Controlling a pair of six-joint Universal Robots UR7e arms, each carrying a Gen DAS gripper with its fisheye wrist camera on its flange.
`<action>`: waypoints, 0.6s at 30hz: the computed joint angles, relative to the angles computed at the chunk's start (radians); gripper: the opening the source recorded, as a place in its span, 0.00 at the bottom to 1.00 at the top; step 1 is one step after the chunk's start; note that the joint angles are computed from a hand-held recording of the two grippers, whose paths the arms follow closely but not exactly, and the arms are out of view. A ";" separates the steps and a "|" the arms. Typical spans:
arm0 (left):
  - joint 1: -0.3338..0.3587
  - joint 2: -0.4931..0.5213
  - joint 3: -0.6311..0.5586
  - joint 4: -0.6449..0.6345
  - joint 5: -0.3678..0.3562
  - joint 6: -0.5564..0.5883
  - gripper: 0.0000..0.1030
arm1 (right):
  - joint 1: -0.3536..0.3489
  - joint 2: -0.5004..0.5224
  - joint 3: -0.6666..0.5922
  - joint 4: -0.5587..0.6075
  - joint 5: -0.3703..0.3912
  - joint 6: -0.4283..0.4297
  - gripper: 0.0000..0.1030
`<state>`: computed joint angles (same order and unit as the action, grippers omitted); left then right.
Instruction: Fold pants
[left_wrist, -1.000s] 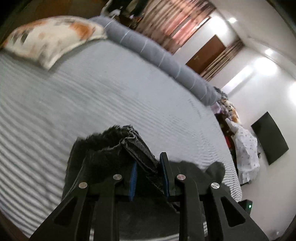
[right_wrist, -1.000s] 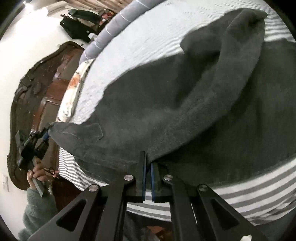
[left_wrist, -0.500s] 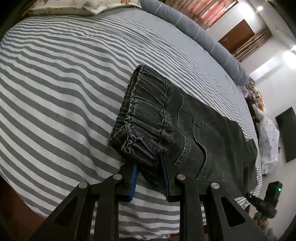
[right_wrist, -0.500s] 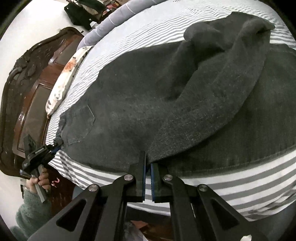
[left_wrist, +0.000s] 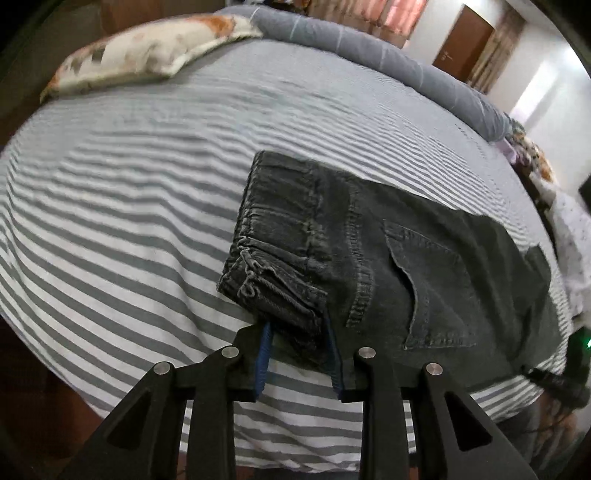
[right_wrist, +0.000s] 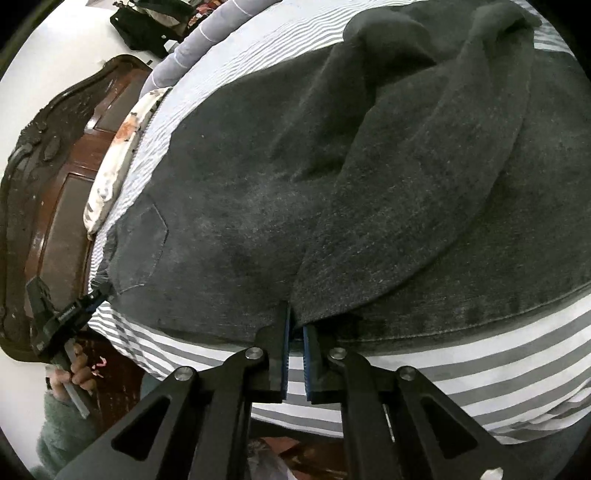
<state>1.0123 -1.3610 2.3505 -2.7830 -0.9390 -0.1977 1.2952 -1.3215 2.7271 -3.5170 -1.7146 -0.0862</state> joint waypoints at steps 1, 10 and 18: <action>-0.018 -0.010 0.016 0.002 0.024 0.000 0.33 | -0.010 -0.016 0.006 -0.001 0.016 -0.005 0.15; -0.174 -0.110 0.117 0.034 -0.014 -0.105 0.43 | -0.127 -0.184 0.025 0.065 0.154 -0.048 0.20; -0.231 0.047 0.094 -0.047 -0.443 -0.197 0.53 | -0.235 -0.298 -0.012 0.184 0.250 -0.065 0.20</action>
